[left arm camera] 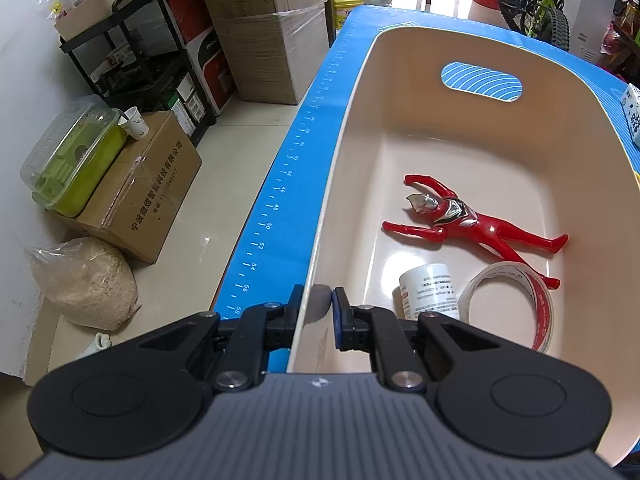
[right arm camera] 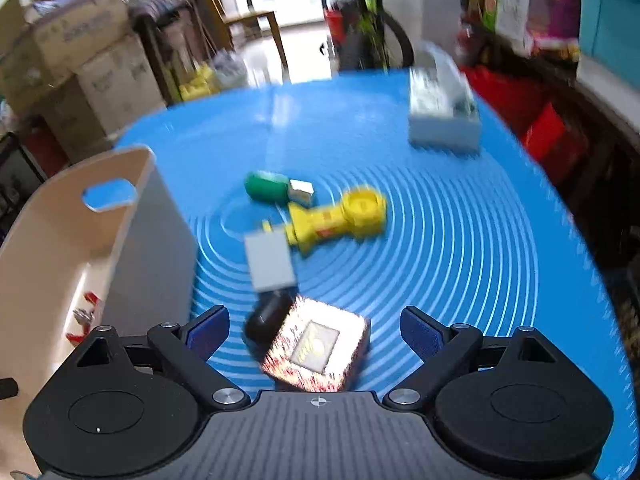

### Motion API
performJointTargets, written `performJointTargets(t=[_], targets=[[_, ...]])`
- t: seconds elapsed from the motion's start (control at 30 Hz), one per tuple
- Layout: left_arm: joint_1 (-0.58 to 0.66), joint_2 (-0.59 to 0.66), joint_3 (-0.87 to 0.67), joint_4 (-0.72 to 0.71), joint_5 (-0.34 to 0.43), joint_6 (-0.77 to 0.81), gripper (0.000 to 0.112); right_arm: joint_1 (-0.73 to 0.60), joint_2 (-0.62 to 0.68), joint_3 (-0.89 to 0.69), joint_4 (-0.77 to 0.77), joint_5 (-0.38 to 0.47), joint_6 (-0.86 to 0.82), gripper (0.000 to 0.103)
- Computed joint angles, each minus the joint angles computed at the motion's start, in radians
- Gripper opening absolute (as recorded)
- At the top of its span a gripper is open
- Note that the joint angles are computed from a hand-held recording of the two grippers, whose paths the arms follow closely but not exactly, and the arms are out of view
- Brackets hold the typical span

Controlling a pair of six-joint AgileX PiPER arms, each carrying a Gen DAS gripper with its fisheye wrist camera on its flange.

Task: Organize rigid objects
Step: 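Grasp the red patterned box with the right gripper and lift it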

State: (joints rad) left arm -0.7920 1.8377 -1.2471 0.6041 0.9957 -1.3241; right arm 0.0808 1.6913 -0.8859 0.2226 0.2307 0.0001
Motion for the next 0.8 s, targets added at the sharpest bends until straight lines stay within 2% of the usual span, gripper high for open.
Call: performJointTargets(t=[0.03,0.13,0.47,0.57,0.63,0.7,0.77,0.8], targets=[[0.001,-0.001,0.001,-0.001,-0.001,0.000,0.016,0.000,0.009,0.002,0.000,0.004,0.006,0.093],[0.003,-0.003,0.003,-0.002,-0.003,0.001,0.016,0.016,0.039,-0.013,-0.135,0.011,0.141,0.093],[0.004,-0.003,0.004,-0.004,-0.007,0.002,0.016,0.058,0.110,-0.055,-0.302,0.047,0.300,0.092],[0.004,-0.003,0.004,-0.003,-0.006,0.003,0.016,0.071,0.143,-0.078,-0.405,0.066,0.408,0.090],[0.004,-0.002,0.003,-0.003,-0.006,0.003,0.016,0.067,0.160,-0.087,-0.405,0.064,0.417,0.089],[0.004,-0.003,0.004,-0.003,-0.006,0.002,0.016,0.059,0.173,-0.096,-0.369,0.058,0.389,0.085],[0.004,-0.003,0.004,-0.003,-0.006,0.000,0.016,0.051,0.179,-0.101,-0.294,0.057,0.320,0.074],[0.005,-0.003,0.004,-0.003,-0.007,-0.001,0.016,0.053,0.177,-0.100,-0.299,0.055,0.325,0.071]])
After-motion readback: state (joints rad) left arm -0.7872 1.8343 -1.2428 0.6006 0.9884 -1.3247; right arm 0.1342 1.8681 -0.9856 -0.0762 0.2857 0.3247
